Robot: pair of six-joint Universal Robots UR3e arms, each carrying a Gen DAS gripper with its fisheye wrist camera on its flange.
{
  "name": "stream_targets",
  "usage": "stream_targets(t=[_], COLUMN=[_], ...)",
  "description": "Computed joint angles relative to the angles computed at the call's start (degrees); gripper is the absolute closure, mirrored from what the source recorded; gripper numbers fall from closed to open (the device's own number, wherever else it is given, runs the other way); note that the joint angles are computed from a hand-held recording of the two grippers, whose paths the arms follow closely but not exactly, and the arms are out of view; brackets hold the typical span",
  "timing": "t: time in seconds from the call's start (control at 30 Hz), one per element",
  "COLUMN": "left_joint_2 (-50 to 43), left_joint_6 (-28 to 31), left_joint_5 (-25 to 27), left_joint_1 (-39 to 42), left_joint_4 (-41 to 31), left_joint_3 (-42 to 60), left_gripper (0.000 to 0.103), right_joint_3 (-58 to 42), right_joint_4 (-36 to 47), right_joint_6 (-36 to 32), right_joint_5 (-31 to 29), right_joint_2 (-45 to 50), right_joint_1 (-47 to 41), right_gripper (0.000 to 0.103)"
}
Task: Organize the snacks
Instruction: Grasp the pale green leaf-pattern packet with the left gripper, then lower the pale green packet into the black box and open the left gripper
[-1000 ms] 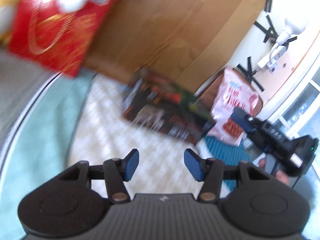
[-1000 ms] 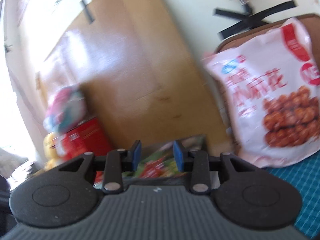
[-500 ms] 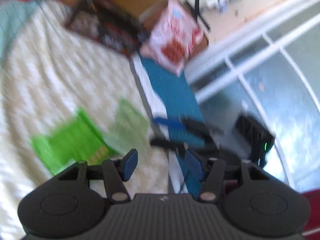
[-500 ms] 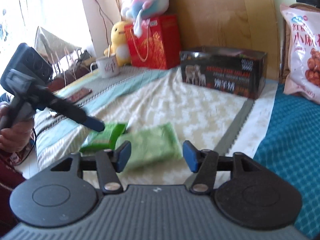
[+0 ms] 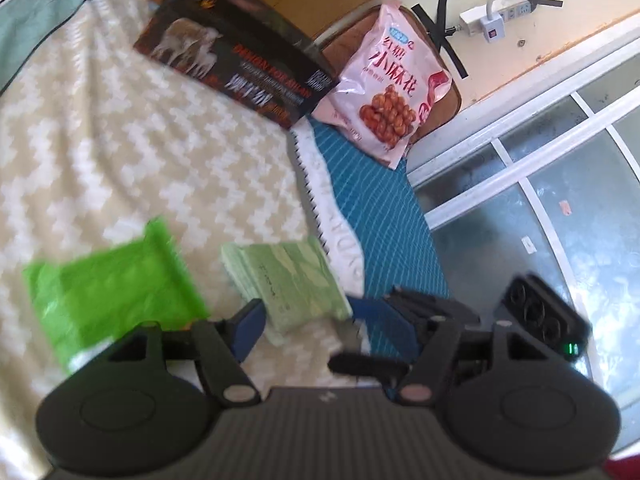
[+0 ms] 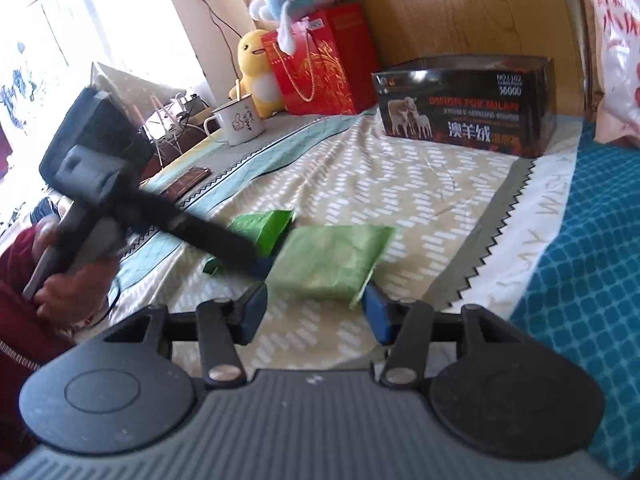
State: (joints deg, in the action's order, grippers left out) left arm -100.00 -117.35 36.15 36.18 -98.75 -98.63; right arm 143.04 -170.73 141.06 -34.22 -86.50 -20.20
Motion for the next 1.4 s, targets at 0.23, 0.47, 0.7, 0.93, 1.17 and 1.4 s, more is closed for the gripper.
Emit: stream_targets(t=[0.23, 0.47, 0.7, 0.93, 1.17, 1.4], left_joint_2=[-6.62, -10.05, -12.85, -15.00, -18.07, -33.35], left_joint_6=[-12.25, -21.65, -15.81, -18.14, -25.35, -51.28], left_joint_5=[-1.68, 1.99, -0.63, 0.56, -6.70, -2.15], left_joint_1=[-8.05, -7.49, -3.98, -8.05, -7.20, -13.84], left_joint_4=[16.49, 30.51, 16.60, 20.80, 24.35, 54.31], left_joint_3=[5.21, 5.78, 13.17, 12.84, 24.93, 42.91], left_gripper=[0.037, 0.037, 0.035, 0.045, 0.045, 0.028], right_joint_3=[-0.63, -16.32, -15.84, -19.95, -32.22, -62.56], right_joint_4=[-22.58, -28.81, -28.09, -23.43, -31.77, -25.17], right_joint_6=[13.20, 22.30, 19.18, 14.98, 18.96, 29.21], right_joint_5=[-10.01, -20.90, -25.72, -25.28, -31.47, -39.25], right_joint_2=[7.81, 21.42, 20.25, 21.24, 27.82, 42.80], right_joint_1=[4.81, 15.61, 15.83, 16.84, 22.65, 26.30], right_gripper=[0.047, 0.047, 0.045, 0.062, 0.069, 0.068])
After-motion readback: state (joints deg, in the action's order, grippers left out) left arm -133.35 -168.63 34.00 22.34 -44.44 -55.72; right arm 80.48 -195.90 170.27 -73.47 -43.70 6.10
